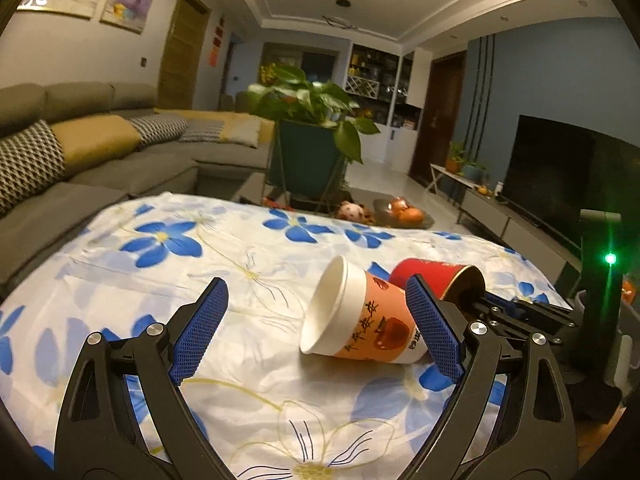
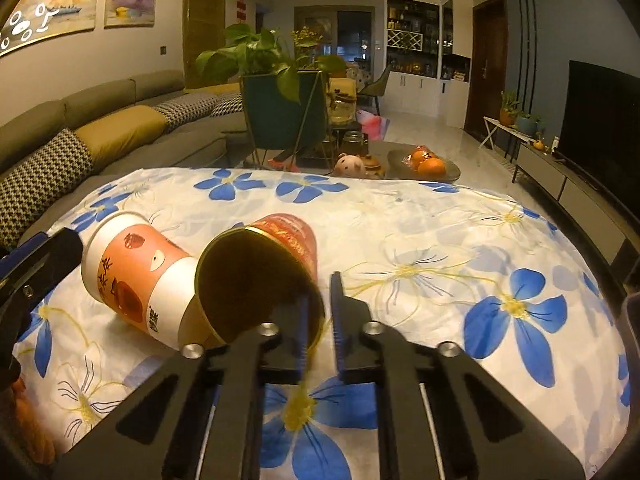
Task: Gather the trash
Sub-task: 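Grasp the white-and-orange paper cup with the left tool while the right tool grasps the red cup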
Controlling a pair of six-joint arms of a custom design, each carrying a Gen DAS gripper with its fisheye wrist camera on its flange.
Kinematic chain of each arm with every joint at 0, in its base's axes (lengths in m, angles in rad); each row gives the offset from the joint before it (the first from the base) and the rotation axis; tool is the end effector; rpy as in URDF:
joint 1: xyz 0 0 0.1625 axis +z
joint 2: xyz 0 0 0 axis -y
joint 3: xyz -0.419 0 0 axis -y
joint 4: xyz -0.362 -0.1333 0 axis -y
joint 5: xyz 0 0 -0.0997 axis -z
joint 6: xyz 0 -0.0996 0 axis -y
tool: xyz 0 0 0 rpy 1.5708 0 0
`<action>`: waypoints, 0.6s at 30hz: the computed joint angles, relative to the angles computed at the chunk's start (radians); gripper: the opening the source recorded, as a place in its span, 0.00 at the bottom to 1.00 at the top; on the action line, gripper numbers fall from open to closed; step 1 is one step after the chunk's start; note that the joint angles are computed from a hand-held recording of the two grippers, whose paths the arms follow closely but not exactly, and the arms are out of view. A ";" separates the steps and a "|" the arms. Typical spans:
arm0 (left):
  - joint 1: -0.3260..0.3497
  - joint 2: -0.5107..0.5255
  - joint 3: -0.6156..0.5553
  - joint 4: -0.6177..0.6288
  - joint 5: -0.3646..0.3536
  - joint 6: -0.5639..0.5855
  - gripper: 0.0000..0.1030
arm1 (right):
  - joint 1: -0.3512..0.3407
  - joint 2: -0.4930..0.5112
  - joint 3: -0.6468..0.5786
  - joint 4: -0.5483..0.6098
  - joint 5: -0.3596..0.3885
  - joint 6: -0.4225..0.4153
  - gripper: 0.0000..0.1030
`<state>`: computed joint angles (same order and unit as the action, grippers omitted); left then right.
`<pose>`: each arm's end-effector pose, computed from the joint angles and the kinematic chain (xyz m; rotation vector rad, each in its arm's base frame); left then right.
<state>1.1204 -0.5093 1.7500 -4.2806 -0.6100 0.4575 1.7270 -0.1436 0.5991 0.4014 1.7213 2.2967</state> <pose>-0.0459 -0.5888 0.1177 0.0266 1.8884 -1.5401 0.2303 -0.7016 -0.0765 1.1993 -2.3469 0.8578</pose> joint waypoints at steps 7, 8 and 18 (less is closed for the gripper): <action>0.031 -0.033 0.023 0.153 -0.055 -0.132 0.68 | -0.012 -0.061 0.121 -0.102 -0.048 0.001 0.04; 0.036 -0.039 0.028 0.176 -0.068 -0.147 0.65 | -0.013 -0.067 0.131 -0.110 -0.053 0.002 0.04; 0.059 -0.068 0.068 0.261 -0.202 -0.193 0.24 | -0.023 -0.084 0.156 -0.132 -0.078 0.025 0.04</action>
